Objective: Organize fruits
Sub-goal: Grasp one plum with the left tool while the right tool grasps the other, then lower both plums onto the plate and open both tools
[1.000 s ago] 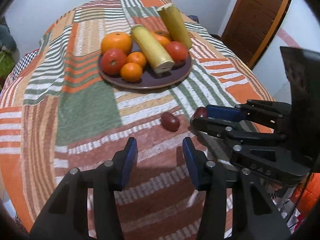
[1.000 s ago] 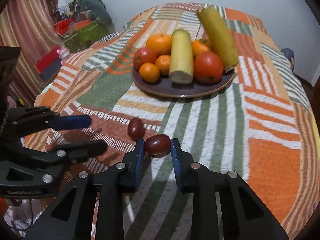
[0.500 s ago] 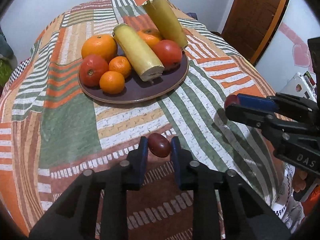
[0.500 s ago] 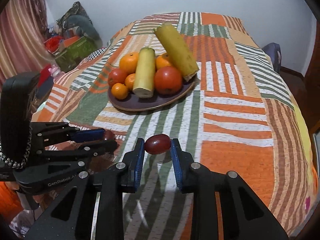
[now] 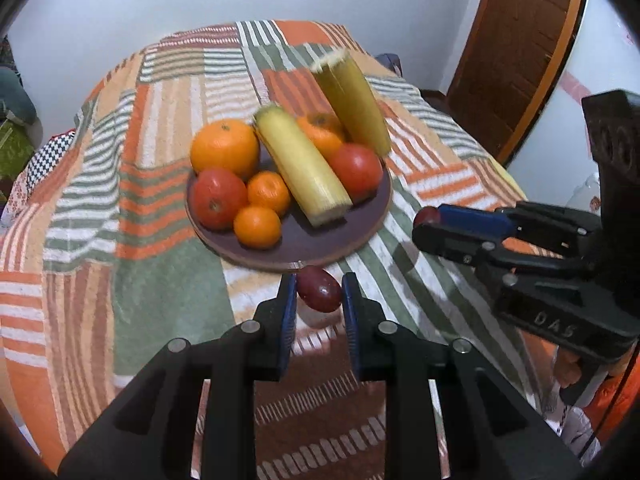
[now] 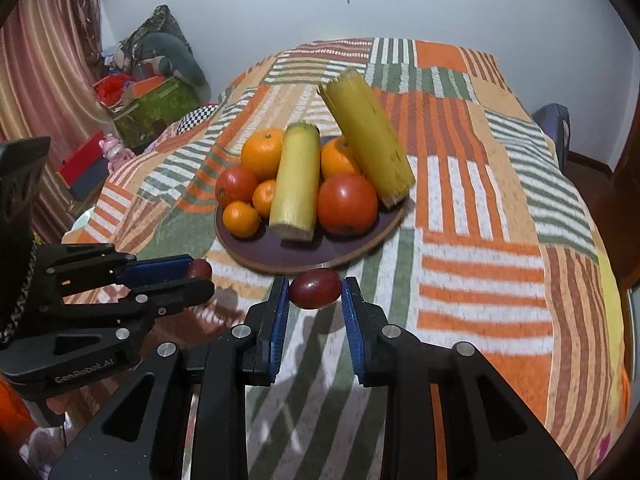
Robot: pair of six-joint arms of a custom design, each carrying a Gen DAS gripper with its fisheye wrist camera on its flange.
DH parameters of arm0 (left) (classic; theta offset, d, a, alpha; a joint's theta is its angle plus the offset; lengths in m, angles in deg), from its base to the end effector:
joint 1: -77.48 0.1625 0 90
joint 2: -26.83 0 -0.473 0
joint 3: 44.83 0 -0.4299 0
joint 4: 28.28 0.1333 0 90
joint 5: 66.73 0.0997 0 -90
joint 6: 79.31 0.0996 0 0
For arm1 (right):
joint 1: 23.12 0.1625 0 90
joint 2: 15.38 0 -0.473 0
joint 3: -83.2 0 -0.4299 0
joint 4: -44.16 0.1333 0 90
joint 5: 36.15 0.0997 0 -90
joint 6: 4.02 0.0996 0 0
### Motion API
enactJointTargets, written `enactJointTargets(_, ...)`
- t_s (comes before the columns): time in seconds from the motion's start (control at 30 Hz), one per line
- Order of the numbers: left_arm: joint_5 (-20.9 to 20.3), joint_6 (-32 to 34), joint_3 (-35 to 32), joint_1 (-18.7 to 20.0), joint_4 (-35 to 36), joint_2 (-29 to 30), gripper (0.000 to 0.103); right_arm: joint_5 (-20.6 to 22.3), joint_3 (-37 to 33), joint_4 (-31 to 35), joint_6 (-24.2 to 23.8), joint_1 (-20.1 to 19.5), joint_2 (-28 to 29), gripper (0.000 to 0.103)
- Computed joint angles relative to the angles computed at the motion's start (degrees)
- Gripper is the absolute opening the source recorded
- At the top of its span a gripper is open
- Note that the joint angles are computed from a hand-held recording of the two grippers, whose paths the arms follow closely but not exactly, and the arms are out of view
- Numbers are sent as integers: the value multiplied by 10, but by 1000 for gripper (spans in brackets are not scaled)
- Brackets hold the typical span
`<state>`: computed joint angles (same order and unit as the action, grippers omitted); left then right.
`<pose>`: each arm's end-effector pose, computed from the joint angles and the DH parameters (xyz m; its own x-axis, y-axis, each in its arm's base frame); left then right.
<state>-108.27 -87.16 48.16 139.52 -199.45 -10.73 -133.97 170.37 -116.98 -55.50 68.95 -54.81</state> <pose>-0.1621 -0.7488 0.0806 -0.7889 -0.0851 -0.6086 0.3176 0.7914 -0.5223 0.1480 -0.7803 0.0938 -0.5919 -0.7062 0.3885 -0.7968 0.5854 -0.1496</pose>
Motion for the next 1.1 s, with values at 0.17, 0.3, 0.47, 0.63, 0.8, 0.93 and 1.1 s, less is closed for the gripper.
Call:
enactJointTargets(0.17, 4, 11, -21, 6, -3, 8, 23, 2, -20, 2, 0, 5, 15, 25)
enactJointTargets(0.3, -1, 12, -40, 14, 5, 17, 23, -1, -38, 16, 8, 7, 28, 25)
enactJointTargets(0.47, -15, -5, -62, 28, 35, 26, 23, -14, -55, 24, 17, 6, 44, 25)
enactJointTargets(0.63, -19, -7, -77, 35, 52, 36, 23, -17, -68, 35, 25, 4, 52, 25)
enactJointTargets(0.8, -21, -8, -83, 37, 57, 39, 25, -18, -74, 40, 23, 4, 55, 25)
enactJointTargets(0.93, -25, -18, -84, 38, 64, 38, 28, -31, -73, 34, 14, 8, 57, 30)
enactJointTargets(1.1, -3, -24, -70, 29, 57, 31, 28, -28, -77, 51, 22, 7, 52, 34)
